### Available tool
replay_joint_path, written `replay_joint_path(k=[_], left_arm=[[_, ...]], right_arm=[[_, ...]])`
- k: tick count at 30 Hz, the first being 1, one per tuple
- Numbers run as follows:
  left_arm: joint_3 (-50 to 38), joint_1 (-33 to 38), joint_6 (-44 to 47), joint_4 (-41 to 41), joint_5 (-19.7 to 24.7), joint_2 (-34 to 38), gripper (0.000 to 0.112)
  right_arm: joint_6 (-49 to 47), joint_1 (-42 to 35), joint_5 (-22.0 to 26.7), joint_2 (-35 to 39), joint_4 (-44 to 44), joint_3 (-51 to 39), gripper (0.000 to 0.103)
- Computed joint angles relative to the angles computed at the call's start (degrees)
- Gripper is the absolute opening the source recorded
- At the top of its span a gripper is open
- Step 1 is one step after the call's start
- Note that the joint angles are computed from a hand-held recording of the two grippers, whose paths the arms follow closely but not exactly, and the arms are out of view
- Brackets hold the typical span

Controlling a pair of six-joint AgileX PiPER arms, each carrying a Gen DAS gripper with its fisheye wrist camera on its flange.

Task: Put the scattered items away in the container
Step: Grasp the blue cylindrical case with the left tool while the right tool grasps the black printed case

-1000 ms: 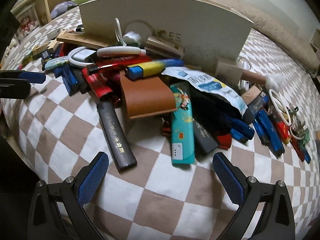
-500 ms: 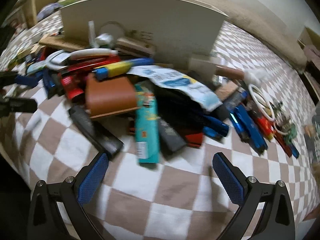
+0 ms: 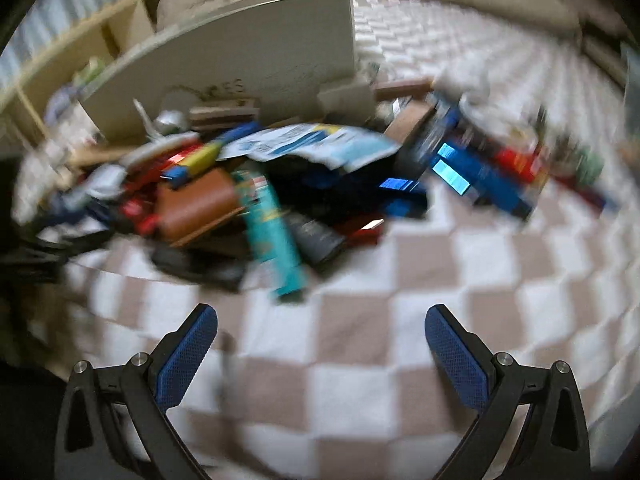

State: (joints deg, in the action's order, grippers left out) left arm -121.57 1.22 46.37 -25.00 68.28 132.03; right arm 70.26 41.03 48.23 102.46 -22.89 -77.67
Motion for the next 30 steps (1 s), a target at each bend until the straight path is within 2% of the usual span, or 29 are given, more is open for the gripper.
replay_joint_path(k=[3,5,7,11,13,15,17,20,24,28,30], left_arm=[[0.96,0.02,0.96,-0.67,-1.22,-0.34,0.103],[2.52,-0.34,1.77,-0.5,-3.23,-0.98,0.103],[3.51,-0.61,2.22,-0.42,-4.63,-1.41,0.103],[3.17,0.02,2.31,-1.55,-4.58,-0.99,0.102],[2.97,0.41,2.5,-1.91,-4.37,-0.93,0.1],[3.41,0.78,3.66,-2.35,-4.37,-1.27,0.094],[4.89,1.15,5.35,-2.84,-4.98,-2.09,0.089],[7.05,1.03,6.19,-2.33,-6.22,-3.37,0.083],[10.19,1.02,6.64,-0.91,-8.61,-5.2,0.083],[13.33,1.95,7.06,-0.82,-9.25,-7.25,0.083],[14.51,2.28,6.48,-0.06,-9.6,-8.2,0.083]], right_arm=[[4.63,2.09,-4.38,-0.95,-1.36,1.69,0.103],[6.04,1.93,-10.79,-1.87,-1.23,5.03,0.103],[5.66,1.55,-14.27,-1.56,-0.16,5.62,0.103],[8.47,2.12,-15.97,0.56,-0.95,2.95,0.103],[7.35,0.97,-15.4,2.0,0.07,0.12,0.103],[8.26,1.83,-11.26,4.5,-1.19,-4.35,0.103],[8.15,1.63,-9.31,5.35,-2.02,-5.39,0.103],[7.47,1.59,-5.51,11.96,-2.17,-13.85,0.103],[9.24,2.33,0.11,15.73,-3.69,-19.62,0.103],[9.64,2.78,3.59,18.45,-5.06,-23.63,0.103],[8.81,3.15,6.93,20.71,-5.41,-27.33,0.103]])
